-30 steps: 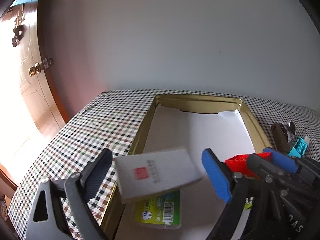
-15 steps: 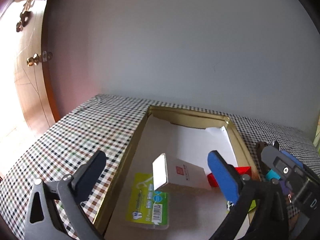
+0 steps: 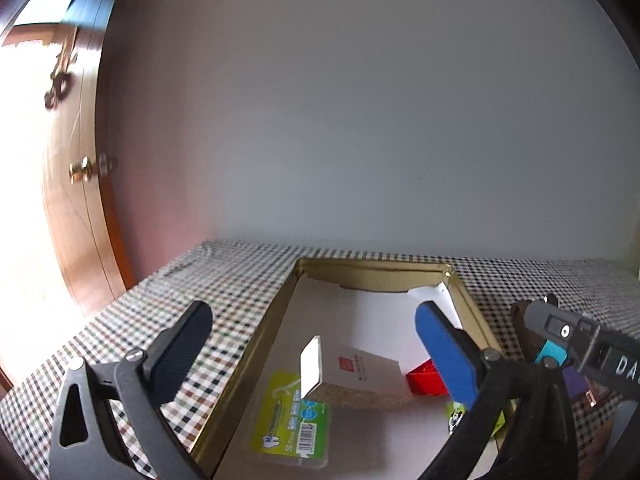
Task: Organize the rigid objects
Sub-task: 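Carry the white box and red brick over the tray and release them, then move both tools back toward the remaining objects on the cloth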
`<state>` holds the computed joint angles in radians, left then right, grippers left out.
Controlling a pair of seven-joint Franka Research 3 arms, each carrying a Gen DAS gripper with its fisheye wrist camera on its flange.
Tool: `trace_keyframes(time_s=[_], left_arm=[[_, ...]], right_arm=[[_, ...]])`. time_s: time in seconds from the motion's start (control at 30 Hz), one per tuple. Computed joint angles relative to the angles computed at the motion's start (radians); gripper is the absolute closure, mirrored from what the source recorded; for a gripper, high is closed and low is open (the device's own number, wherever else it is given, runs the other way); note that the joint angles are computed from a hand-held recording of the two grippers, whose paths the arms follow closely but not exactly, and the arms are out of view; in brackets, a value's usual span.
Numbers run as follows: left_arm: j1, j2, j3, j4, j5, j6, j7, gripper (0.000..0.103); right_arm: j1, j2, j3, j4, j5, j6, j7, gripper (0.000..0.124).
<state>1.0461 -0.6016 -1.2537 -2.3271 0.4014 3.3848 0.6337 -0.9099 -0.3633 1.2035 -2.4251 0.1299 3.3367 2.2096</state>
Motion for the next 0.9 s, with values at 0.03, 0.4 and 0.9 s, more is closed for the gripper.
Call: trace_keyframes(time_s=[0.03,0.4,0.9], left_arm=[[0.006,-0.021,-0.005,-0.001,-0.003,0.011,-0.001,0.000],[-0.056,-0.019,0.027,-0.034,-0.012,0.052,0.053,0.000],[-0.185,-0.017,0.063,-0.062,-0.041,0.029,0.069,0.000]], right_arm=[[0.012,-0.013,-0.017,-0.010,0.005,-0.004,0.002,0.040],[0.135,-0.151,-0.199,-0.141,0.039,-0.049,0.021,0.040],[0.218,-0.271,-0.420,-0.271,-0.105,-0.161,0.078,0.040]])
